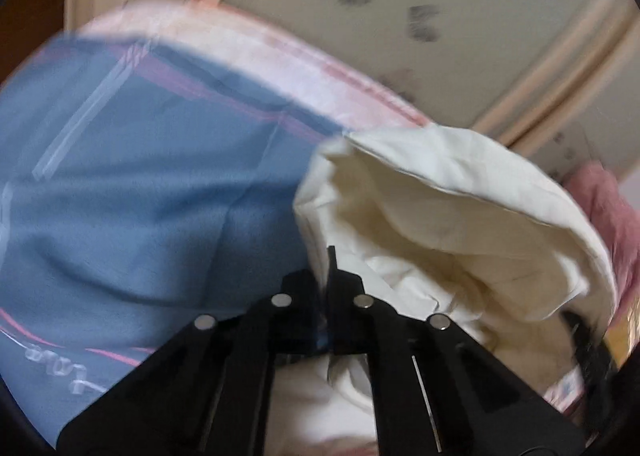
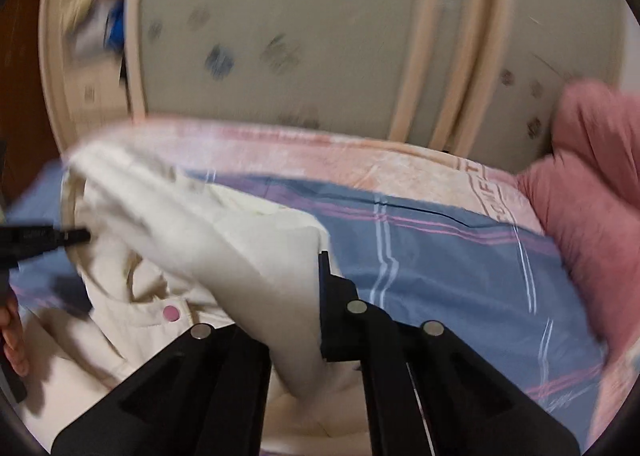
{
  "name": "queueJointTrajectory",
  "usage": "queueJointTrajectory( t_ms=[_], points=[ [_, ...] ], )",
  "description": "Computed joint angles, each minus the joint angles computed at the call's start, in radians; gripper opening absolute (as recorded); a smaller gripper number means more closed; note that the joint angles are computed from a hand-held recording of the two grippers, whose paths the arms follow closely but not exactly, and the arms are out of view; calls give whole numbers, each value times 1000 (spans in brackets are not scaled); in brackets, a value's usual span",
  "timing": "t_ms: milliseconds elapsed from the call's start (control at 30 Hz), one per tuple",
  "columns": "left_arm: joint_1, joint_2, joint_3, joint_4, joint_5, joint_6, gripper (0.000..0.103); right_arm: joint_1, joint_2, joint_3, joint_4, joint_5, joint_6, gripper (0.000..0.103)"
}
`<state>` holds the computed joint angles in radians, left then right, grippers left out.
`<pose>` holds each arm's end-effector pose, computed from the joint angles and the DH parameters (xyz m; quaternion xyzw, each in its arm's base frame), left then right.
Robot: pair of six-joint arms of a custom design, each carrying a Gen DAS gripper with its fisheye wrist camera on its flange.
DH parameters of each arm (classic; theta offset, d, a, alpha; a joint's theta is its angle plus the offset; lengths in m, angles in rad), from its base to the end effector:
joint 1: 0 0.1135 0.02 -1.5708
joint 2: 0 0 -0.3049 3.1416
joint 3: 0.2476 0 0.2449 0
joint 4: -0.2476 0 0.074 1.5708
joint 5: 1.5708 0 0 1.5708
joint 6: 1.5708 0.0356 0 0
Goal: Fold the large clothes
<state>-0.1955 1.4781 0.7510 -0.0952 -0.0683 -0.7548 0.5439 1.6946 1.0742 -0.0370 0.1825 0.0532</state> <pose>0.2787 -0.0527 0.2239 -0.2688 0.8907 -0.1389 0.3394 0.3217 0.1870 0.2603 -0.1781 0.8768 0.0510 0.4438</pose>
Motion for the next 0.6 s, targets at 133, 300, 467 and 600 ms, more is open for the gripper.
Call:
queueJointTrajectory(
  t_ms=[133, 300, 467, 600],
  points=[
    [-116, -230, -27, -123, -71, 35, 1, -178, -196, -190, 57, -287, 81, 2],
    [-436, -484, -66, -323, -253, -127, 2, -318, -426, -481, 146, -519, 126, 2],
    [-839, -545, -197, -362, -491, -482, 1, -461, -523, -744, 264, -710, 238, 2],
    [-1143, -445, -296, -322, -631, -798, 1, -541, -474, -889, 404, -812, 319, 2]
  ],
)
